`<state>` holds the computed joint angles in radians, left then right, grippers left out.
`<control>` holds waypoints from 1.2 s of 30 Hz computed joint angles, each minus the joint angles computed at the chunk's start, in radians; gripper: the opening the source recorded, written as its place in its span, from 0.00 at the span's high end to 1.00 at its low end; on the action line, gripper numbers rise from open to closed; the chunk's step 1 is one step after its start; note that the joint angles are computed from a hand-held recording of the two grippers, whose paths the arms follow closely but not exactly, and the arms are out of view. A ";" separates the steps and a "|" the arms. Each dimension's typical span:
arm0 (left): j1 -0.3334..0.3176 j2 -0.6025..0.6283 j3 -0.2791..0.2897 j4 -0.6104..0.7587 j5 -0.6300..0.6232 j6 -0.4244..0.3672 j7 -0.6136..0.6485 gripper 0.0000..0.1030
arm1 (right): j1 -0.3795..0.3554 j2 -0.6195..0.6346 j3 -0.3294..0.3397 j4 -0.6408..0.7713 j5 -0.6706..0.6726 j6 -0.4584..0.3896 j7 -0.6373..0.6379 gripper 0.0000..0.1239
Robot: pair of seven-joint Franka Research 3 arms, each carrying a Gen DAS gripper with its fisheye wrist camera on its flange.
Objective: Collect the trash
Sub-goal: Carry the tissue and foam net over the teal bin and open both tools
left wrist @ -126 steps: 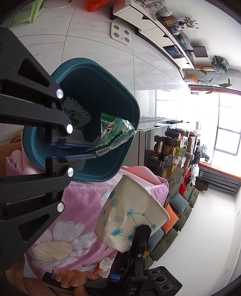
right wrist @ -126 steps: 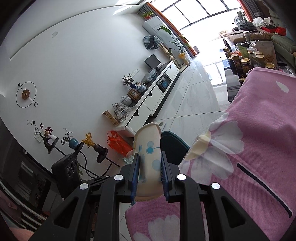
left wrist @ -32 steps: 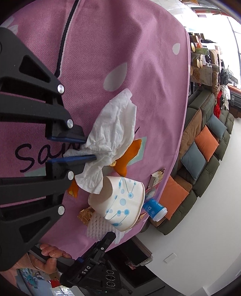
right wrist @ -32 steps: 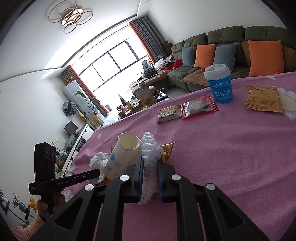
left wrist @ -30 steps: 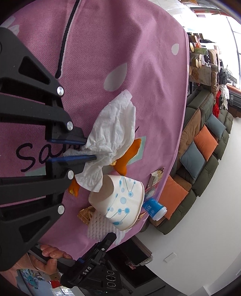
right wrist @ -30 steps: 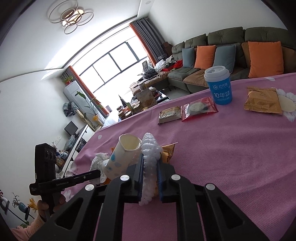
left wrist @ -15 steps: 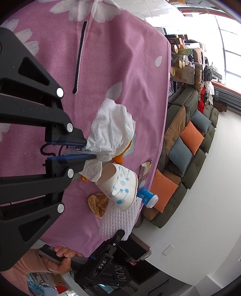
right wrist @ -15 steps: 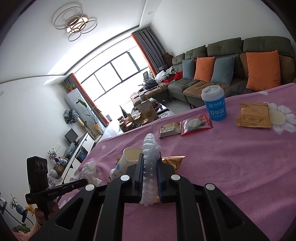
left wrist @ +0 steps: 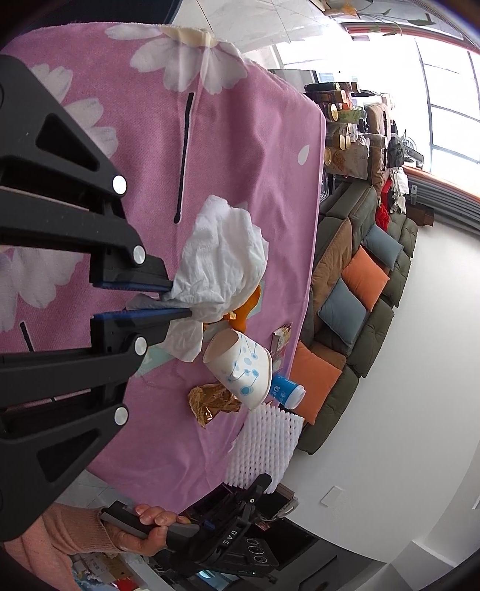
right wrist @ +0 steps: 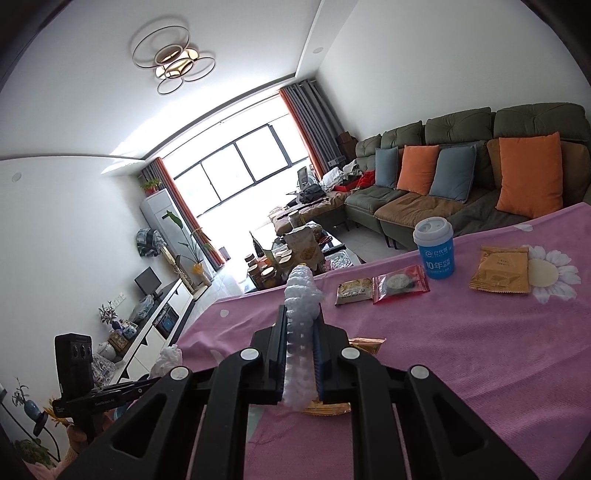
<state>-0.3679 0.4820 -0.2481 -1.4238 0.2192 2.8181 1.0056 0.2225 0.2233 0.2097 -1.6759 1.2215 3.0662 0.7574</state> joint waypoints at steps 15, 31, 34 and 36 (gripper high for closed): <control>0.000 -0.228 0.060 -0.301 0.128 0.076 -0.172 0.92 | 0.043 0.046 0.015 0.094 0.095 -0.191 -0.111 0.91; 0.074 -0.430 0.056 -0.537 0.336 0.085 -0.434 0.92 | 0.090 0.231 0.062 0.315 -0.108 -0.399 0.061 0.91; 0.097 -0.469 0.050 -0.577 0.369 0.079 -0.482 0.92 | 0.108 0.300 0.069 0.409 -0.181 -0.443 0.114 0.91; 0.113 -0.492 0.045 -0.599 0.391 0.072 -0.514 0.92 | 0.120 0.340 0.076 0.467 -0.228 -0.469 0.146 0.91</control>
<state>-0.2548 -0.0100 -0.2032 -2.0230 0.6099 2.8905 0.4918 0.3424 0.5632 0.2857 -1.2092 0.9936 2.5974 0.9039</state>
